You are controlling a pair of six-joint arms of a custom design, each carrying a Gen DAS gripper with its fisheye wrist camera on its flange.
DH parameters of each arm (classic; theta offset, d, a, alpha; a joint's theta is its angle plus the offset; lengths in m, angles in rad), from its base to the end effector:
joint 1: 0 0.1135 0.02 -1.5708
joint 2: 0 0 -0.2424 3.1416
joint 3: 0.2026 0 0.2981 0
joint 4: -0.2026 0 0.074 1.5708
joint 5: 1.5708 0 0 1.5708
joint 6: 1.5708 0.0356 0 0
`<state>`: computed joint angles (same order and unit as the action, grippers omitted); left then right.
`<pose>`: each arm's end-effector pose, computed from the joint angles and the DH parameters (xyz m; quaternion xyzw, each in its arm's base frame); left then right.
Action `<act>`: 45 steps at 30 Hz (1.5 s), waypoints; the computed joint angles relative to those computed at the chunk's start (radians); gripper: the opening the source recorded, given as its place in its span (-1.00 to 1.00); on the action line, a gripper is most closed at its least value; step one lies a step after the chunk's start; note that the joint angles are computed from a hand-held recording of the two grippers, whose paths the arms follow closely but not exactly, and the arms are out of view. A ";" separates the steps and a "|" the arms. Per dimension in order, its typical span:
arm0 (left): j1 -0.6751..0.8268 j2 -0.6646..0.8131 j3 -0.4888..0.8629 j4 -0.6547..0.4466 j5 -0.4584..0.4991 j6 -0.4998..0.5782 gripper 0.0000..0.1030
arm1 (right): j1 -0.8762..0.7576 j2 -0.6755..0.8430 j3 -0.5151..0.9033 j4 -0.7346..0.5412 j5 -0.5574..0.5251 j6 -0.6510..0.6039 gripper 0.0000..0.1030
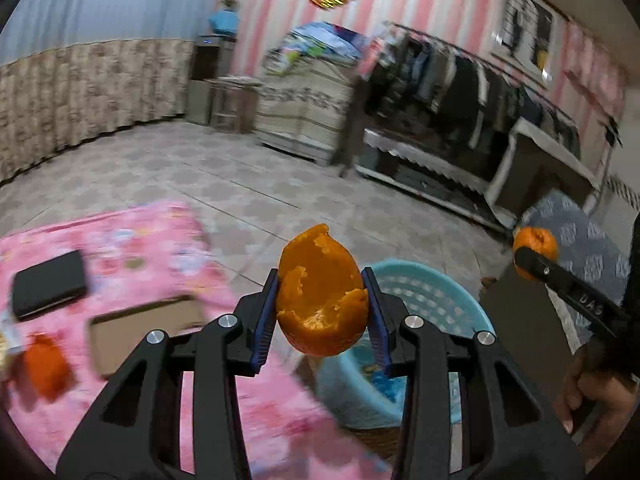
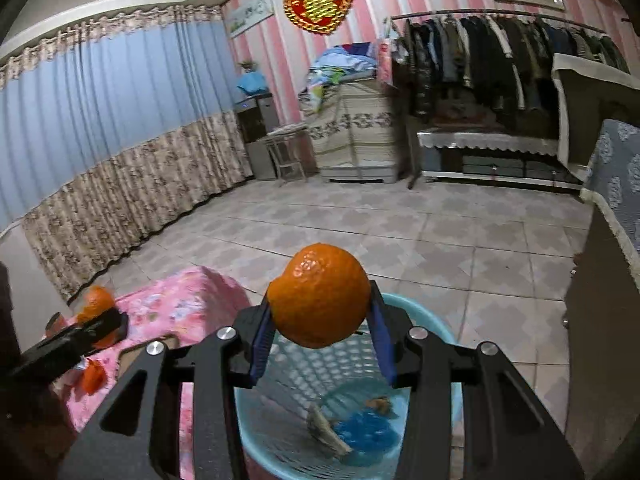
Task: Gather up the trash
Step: 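Carry the peel and mandarin to the blue wastebasket and open both grippers, then move both grippers back over the beige cloth and paper card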
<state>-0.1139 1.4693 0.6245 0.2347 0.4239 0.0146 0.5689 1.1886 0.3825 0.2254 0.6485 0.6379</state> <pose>0.3176 -0.0511 0.1151 0.1527 0.8590 -0.2088 0.4419 0.2312 0.1223 0.1131 0.1800 0.8284 0.0247 0.5299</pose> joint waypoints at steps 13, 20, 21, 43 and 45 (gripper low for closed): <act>-0.207 0.299 0.195 -0.005 -0.093 -0.051 0.49 | 0.008 0.004 0.002 -0.024 0.016 0.047 0.25; -0.120 0.218 0.142 0.000 -0.059 0.009 0.55 | 0.019 -0.035 -0.008 -0.017 0.036 0.045 0.31; -0.098 0.190 0.129 -0.006 -0.050 0.018 0.55 | 0.025 -0.030 -0.003 -0.017 0.040 0.044 0.31; 0.967 0.111 0.174 -0.114 0.217 0.491 0.69 | 0.472 0.860 0.882 0.062 -0.015 -0.091 0.60; 1.013 0.212 0.277 -0.135 0.240 0.506 0.69 | 0.501 0.987 1.055 -0.059 -0.055 -0.091 0.59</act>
<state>0.8991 1.6809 0.9016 0.0996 0.6641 0.5203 1.0695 2.1760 1.4372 0.1668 0.5933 0.5473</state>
